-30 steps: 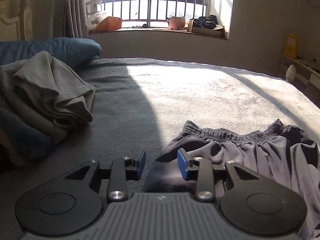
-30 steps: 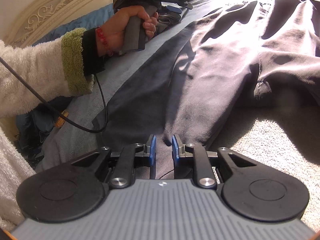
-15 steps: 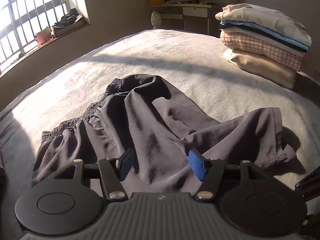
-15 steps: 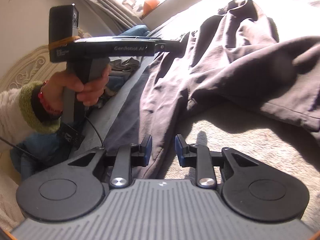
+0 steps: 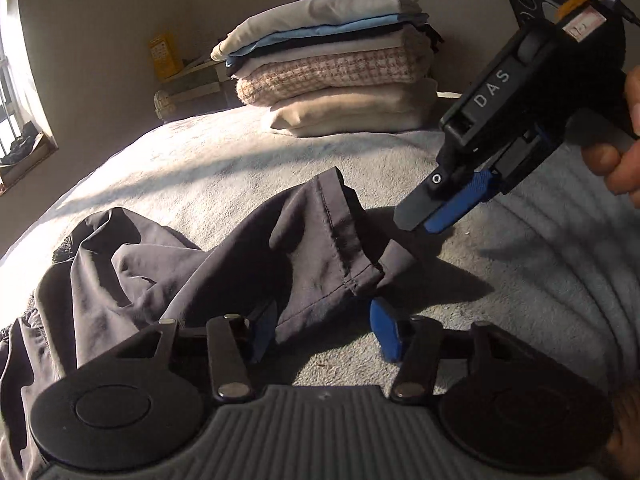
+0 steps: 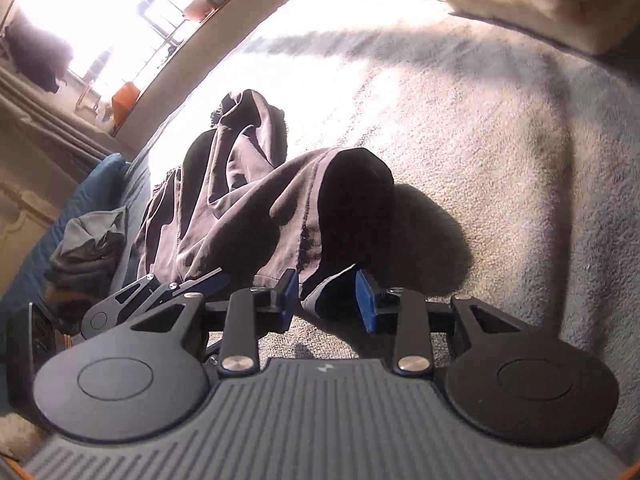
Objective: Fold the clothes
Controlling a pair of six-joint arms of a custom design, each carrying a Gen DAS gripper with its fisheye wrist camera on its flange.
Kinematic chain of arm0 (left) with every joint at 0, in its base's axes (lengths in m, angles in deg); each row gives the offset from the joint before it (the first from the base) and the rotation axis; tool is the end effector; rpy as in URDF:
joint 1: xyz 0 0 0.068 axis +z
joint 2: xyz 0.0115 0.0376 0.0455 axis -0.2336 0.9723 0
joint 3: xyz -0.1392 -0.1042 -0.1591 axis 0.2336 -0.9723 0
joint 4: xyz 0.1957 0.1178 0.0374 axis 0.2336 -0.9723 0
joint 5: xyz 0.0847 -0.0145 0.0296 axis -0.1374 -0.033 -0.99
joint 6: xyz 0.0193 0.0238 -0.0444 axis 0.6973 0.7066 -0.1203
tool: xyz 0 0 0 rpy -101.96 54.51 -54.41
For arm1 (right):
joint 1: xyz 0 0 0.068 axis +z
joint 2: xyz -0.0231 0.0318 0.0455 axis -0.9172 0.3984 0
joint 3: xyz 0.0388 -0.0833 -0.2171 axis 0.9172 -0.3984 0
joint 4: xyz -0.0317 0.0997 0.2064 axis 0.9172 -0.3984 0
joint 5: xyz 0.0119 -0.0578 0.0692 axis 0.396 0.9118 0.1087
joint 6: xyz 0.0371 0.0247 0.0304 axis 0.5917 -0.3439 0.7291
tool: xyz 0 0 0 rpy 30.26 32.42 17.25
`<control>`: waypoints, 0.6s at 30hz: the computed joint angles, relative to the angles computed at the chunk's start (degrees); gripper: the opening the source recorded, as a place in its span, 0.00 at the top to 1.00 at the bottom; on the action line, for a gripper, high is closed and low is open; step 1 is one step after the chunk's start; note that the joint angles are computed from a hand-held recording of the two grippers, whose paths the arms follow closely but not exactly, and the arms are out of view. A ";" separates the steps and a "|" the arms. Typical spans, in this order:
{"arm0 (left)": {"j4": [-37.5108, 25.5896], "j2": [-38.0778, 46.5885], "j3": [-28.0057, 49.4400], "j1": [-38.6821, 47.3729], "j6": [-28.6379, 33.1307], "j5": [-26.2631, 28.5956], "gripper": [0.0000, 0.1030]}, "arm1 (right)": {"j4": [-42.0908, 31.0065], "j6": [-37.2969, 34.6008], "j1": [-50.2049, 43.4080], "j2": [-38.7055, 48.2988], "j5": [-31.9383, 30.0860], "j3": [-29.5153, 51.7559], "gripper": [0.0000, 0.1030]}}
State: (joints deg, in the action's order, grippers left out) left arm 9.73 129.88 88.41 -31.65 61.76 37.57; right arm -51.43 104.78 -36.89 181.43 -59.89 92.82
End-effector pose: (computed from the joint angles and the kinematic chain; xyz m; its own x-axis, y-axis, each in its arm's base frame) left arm 0.2575 -0.0883 0.1517 -0.4144 0.5377 -0.7343 0.5898 0.7731 0.2333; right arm 0.3187 0.1932 0.1804 -0.8890 0.2593 -0.3773 -0.0534 0.7598 0.6480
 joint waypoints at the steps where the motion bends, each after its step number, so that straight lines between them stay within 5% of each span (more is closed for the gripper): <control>1: 1.25 1.20 0.10 -0.83 1.06 -1.00 0.54 | 1.29 2.55 -0.77 0.40 -1.23 -0.93 0.65; 4: 4.59 5.46 1.15 -2.53 4.14 -3.49 0.66 | 4.38 6.31 -2.15 0.67 -2.85 -3.15 0.57; 8: 2.38 6.44 3.73 -0.32 3.49 0.10 0.76 | 4.45 6.57 -3.49 1.77 -4.35 -2.98 0.57; 12: -1.56 7.04 6.73 5.57 2.09 9.14 0.77 | 5.75 5.99 -4.52 2.82 -6.61 -2.55 0.56; 18: -3.24 10.34 9.66 7.20 1.70 11.48 0.76 | 5.47 6.78 -4.95 5.04 -8.25 -0.81 0.51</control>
State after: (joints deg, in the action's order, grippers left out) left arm 6.49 140.22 98.07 -24.44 63.47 49.05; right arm -45.97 111.55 -41.84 186.47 -68.14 92.01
